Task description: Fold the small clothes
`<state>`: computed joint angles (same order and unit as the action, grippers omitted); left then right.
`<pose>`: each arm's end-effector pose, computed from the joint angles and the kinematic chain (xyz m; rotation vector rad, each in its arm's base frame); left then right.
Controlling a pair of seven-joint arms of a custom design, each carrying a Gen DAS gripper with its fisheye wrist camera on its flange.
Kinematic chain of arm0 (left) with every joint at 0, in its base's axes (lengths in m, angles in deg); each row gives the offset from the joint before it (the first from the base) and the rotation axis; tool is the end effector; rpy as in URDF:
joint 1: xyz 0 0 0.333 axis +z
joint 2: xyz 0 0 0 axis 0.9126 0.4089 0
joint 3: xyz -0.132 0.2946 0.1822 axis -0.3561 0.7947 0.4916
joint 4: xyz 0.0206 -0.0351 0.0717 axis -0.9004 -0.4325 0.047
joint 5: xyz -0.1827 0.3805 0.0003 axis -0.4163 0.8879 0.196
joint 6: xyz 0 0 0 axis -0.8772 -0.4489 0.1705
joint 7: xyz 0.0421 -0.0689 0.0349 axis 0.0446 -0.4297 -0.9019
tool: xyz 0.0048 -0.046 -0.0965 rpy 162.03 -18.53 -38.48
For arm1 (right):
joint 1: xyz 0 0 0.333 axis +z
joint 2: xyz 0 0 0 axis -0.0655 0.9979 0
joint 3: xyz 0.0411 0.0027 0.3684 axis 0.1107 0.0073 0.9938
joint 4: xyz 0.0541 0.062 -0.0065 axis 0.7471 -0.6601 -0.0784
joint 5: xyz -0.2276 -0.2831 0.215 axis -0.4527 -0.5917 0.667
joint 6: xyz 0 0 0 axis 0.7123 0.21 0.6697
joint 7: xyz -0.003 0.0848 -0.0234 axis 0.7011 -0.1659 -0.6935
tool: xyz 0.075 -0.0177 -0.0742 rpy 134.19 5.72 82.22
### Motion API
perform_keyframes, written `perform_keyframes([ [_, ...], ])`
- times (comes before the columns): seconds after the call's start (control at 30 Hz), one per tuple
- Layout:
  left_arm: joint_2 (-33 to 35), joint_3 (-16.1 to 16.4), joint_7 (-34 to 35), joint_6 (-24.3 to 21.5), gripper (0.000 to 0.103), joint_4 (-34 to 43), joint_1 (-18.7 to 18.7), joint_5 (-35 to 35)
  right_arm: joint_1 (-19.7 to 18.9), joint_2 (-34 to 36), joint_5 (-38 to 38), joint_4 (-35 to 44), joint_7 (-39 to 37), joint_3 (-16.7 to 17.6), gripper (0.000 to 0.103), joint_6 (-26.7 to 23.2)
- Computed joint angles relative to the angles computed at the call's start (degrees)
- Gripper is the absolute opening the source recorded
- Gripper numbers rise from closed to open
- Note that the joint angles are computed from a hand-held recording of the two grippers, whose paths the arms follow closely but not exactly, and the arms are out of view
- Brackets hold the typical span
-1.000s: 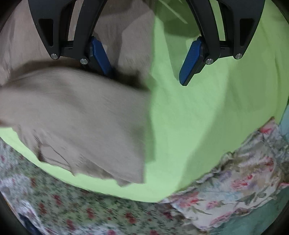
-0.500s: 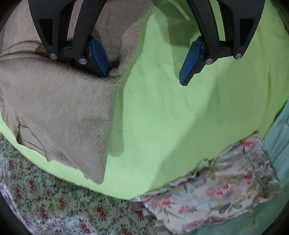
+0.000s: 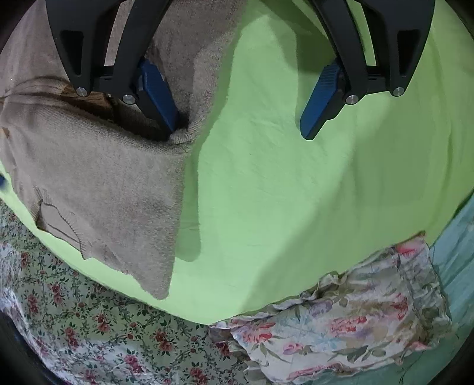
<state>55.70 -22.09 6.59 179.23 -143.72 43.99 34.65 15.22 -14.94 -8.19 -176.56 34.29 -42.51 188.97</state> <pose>0.4301 -0.3424 0.4746 -2.3051 1.1131 -0.4439 0.5233 0.2033 0.5501 -1.8384 1.2529 0.1595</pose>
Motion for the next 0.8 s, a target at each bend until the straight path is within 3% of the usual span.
perform_keyframes([
  [0.13, -0.4, -0.2, -1.3, 1.0, 0.084, -0.6, 0.0, 1.1, 1.8, 12.5, -1.1, 13.8, 0.5, 2.9, 0.078, -6.2],
  [0.23, -1.0, -0.2, -3.2, 2.4, 0.084, -1.6, 0.2, 2.5, 3.3, 21.2, -12.8, 23.5, 6.9, 5.1, 0.08, -8.3],
  [0.27, -1.2, -0.3, -3.9, 2.9, 0.084, -1.9, 0.2, 3.0, 3.5, 24.8, -16.5, 28.0, 9.3, 5.7, 0.08, -13.1],
  [0.33, -1.8, -0.4, -6.0, 4.3, 0.084, -2.9, 0.4, 4.4, 1.9, 31.0, -15.9, 35.3, 10.0, 8.1, 0.08, -24.6],
  [0.37, -2.0, -0.5, -6.9, 4.9, 0.085, -3.2, 0.5, 5.1, 1.3, 33.2, -14.8, 37.7, 9.9, 9.4, 0.08, -28.4],
  [0.4, -2.3, -0.6, -8.0, 5.7, 0.085, -3.8, 0.7, 6.1, 1.4, 34.3, -13.7, 38.5, 8.9, 10.1, 0.08, -29.1],
  [0.43, -2.5, -0.6, -8.6, 6.3, 0.085, -4.1, 0.8, 6.6, 1.5, 34.2, -12.5, 38.0, 8.0, 10.5, 0.08, -27.1],
  [0.57, -4.3, -0.5, -11.8, 10.7, 0.085, -6.5, 1.6, 8.8, -2.7, 32.5, 8.0, 31.8, 2.9, 13.4, 0.08, -17.8],
  [0.63, -5.6, -0.5, -14.1, 13.6, 0.085, -8.2, 2.3, 10.1, -3.4, 28.1, 13.5, 26.2, 1.1, 12.3, 0.08, -11.9],
  [0.73, -7.2, -0.6, -15.7, 16.8, 0.085, -9.9, 3.1, 10.5, -2.5, 20.5, 9.8, 19.1, 0.7, 8.9, 0.08, -5.2],
  [0.8, -7.6, 0.1, -11.8, 17.9, 0.085, -9.8, 3.2, 7.2, -2.2, 13.9, 4.9, 12.2, 1.4, 6.4, 0.08, 0.2],
])
